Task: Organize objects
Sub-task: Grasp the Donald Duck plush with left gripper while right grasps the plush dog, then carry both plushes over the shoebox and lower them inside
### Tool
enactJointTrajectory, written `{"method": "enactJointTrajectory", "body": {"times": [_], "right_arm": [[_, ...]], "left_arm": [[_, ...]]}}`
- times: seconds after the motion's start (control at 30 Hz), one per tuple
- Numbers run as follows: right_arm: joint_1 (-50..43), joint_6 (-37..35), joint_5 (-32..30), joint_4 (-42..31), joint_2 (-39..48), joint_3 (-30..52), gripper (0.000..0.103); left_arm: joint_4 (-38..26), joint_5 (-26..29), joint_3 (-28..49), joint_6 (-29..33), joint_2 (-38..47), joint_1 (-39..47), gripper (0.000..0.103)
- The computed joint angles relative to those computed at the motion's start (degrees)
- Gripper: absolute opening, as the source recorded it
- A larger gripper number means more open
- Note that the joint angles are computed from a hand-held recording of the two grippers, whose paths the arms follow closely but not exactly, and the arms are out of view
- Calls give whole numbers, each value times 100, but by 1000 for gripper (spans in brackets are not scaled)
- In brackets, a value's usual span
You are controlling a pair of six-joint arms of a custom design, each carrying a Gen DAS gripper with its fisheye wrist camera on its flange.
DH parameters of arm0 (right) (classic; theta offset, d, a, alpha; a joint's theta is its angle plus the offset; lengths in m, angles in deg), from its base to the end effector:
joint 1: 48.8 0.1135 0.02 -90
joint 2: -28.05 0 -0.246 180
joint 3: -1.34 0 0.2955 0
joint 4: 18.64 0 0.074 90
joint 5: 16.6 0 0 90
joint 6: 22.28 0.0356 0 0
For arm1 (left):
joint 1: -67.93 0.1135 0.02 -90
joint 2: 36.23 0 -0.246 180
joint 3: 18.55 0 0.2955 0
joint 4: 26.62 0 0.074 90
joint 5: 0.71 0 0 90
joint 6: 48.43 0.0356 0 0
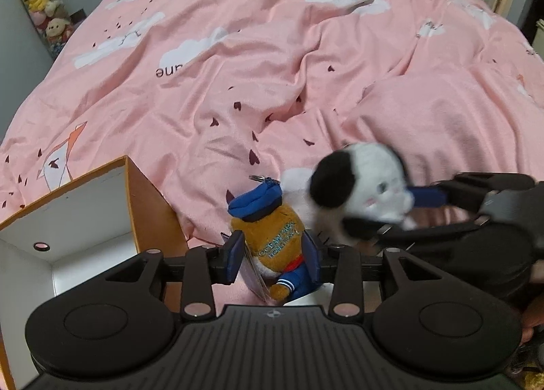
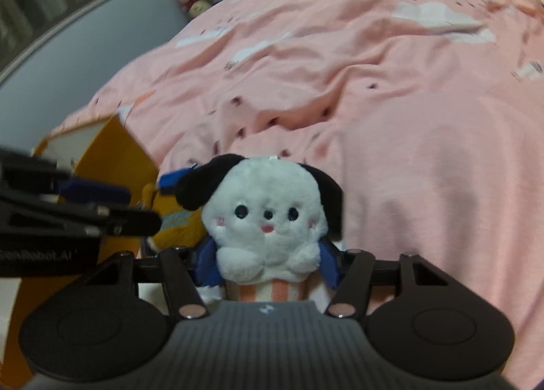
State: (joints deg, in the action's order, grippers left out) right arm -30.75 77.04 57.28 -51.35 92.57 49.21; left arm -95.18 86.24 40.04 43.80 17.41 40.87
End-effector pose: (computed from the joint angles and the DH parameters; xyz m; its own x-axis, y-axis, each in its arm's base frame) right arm 0.2515 0.0924 0.1688 -0.7880 -0.0932 -0.6086 -0.3466 0.8841 0.3134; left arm 0.1943 -0.0971 0.2390 -0.7803 0.4422 -0.4423 0.4639 0.8835 0.0649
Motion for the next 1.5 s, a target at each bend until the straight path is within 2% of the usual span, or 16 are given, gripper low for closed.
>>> {"method": "enactJointTrajectory", "body": {"times": [0.17,0.3,0.43,0.57,0.73,0.97,1.13,1.23,1.37,1.5], "right_arm": [[-712,280,-712,23,-3,-59,61],[-673,220,-690,75,17,-73,61],[-788,185,-829,117,56,-84,62],[-791,133,-842,164,69,-114,62],[-777,146,-875,277,43,-190,62],[-744,324,-1015,144,-683,-403,61],[-217,312,-116,-291,-1735,-475,61],[-49,440,143,-610,-2202,-358,61],[212,714,255,-1073,-2530,30,61],[690,1175,220,-1192,-2432,462,61]], "left_arm": [[-12,-428,68,-305,462,-345,55],[127,-855,72,-668,861,-654,63],[435,-931,31,-1000,1203,-673,70],[763,-981,-85,-1220,1358,-679,68],[1150,-997,-436,-1382,1043,-678,60],[1078,-482,-817,-1356,-194,-374,55],[740,-324,-781,-1177,-1257,-342,53],[329,-87,-535,-1009,-1750,-144,53],[-248,422,-69,-391,-2303,506,53],[-871,1483,583,704,-2303,2029,53]]}}
